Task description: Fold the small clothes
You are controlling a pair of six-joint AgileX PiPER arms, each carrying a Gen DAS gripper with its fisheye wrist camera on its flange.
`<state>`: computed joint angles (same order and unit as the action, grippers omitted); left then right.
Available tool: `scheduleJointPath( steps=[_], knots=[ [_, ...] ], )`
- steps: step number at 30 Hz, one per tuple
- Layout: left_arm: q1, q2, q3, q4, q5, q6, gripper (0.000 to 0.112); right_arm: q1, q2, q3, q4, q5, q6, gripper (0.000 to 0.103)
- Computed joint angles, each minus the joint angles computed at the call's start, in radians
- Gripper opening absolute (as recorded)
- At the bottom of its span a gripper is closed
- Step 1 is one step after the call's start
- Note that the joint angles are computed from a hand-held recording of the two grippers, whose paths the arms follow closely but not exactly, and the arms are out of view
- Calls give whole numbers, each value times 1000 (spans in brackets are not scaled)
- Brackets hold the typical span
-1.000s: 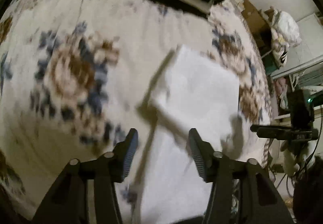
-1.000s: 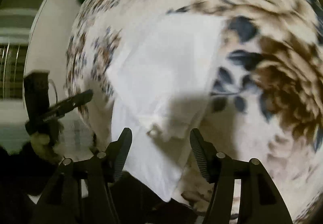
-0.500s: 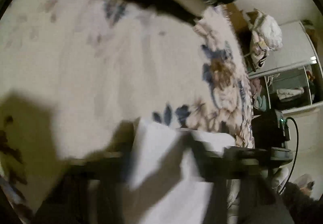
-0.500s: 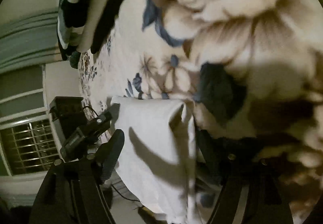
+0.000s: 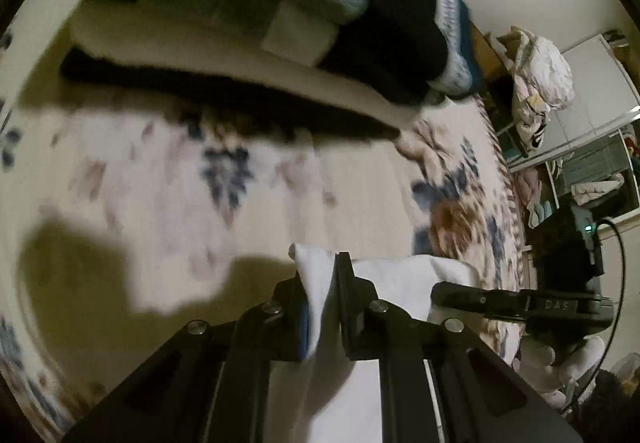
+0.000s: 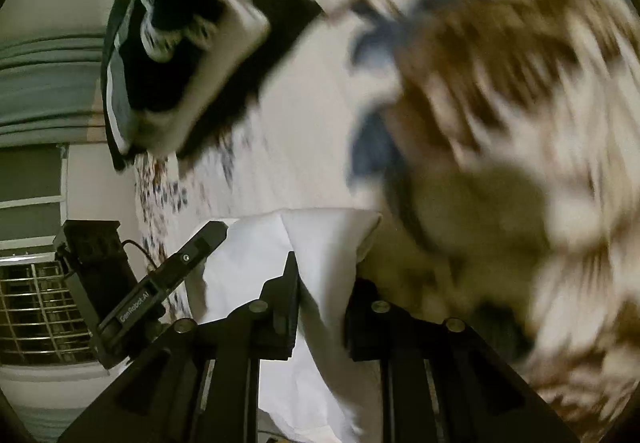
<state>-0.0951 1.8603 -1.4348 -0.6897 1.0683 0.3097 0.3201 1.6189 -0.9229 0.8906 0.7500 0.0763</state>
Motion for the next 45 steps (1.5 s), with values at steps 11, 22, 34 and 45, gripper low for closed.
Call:
scheduleJointPath(
  steps=[11,22,34,45],
  knots=[
    [191,-248,313,-31,90,10,53,5,-140,16,-261,148,264,51],
    [182,-461,616,-76,-65,-156,8,259,-379,478,193,-147,351,52],
    [94,-581,602,-8,-84,-305,6,362,-442,437,-118,-236,745,13],
    [132,-540,602,18,-2,-199,15,294,-389,358,-216,-77,673,29]
  ],
)
